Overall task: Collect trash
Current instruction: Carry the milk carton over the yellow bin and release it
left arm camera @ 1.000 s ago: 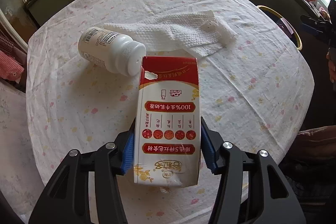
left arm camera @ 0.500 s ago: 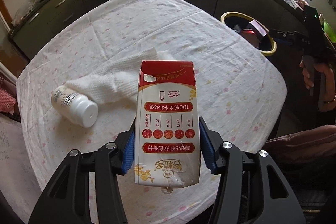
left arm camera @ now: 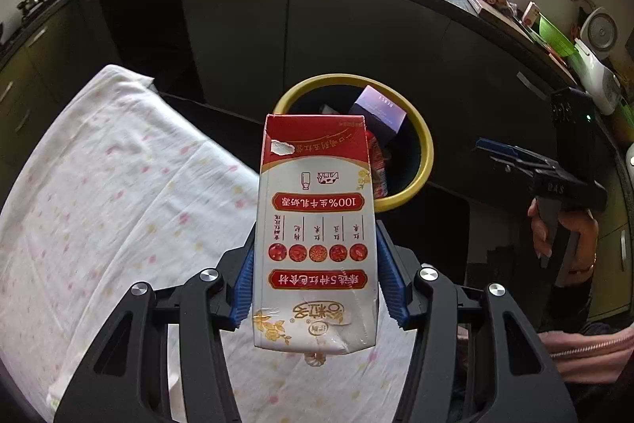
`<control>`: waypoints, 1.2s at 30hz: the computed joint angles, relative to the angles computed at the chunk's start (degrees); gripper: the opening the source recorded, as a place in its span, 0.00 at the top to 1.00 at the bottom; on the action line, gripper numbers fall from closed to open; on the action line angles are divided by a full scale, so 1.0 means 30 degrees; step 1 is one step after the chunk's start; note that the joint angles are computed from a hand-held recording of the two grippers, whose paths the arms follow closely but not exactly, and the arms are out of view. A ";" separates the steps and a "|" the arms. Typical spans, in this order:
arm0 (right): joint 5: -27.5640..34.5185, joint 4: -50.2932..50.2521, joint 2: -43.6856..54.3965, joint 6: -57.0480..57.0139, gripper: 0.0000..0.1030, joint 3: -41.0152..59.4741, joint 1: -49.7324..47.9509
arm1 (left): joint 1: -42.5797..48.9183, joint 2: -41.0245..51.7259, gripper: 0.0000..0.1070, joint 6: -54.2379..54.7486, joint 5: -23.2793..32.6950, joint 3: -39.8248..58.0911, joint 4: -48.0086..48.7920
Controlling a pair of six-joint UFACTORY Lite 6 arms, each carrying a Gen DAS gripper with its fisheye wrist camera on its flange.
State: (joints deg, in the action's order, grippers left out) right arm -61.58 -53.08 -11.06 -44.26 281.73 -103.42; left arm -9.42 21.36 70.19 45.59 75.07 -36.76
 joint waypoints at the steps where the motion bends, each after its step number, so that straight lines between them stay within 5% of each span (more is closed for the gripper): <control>1: -0.0216 -0.0066 0.0316 0.0661 0.16 0.0567 0.0319 | -0.0952 0.1158 0.50 -0.0975 -0.0117 0.1267 0.0321; 11: -0.0715 -0.0305 0.1660 0.6054 0.16 0.4374 0.2431 | -0.6476 1.2872 0.50 -0.8771 -0.0087 1.5209 0.3782; 14: -0.0571 -0.0379 0.1711 0.6754 0.16 0.4786 0.2627 | -0.7072 1.4050 0.25 -0.9563 -0.1127 1.6619 0.4115; 18: -0.0671 -0.0502 0.1677 0.6571 0.16 0.4614 0.2731 | -0.7034 1.2160 0.23 -0.9030 -0.2258 1.3943 0.3097; 25: 0.0441 -0.0949 0.0747 0.4779 0.16 0.3151 0.1662 | -0.4244 0.1129 0.23 -0.0625 -0.5087 0.0336 -0.3843; 30: 0.1783 -0.0587 -0.0684 0.1012 0.16 0.0436 0.0054 | 0.1342 -0.6977 0.20 0.4986 -0.2910 -0.7810 -0.7144; 36: 0.2634 0.1283 -0.3373 -0.5936 0.16 -0.5139 -0.1695 | 1.2687 -1.1378 0.10 1.0714 0.1916 -1.1131 -0.8096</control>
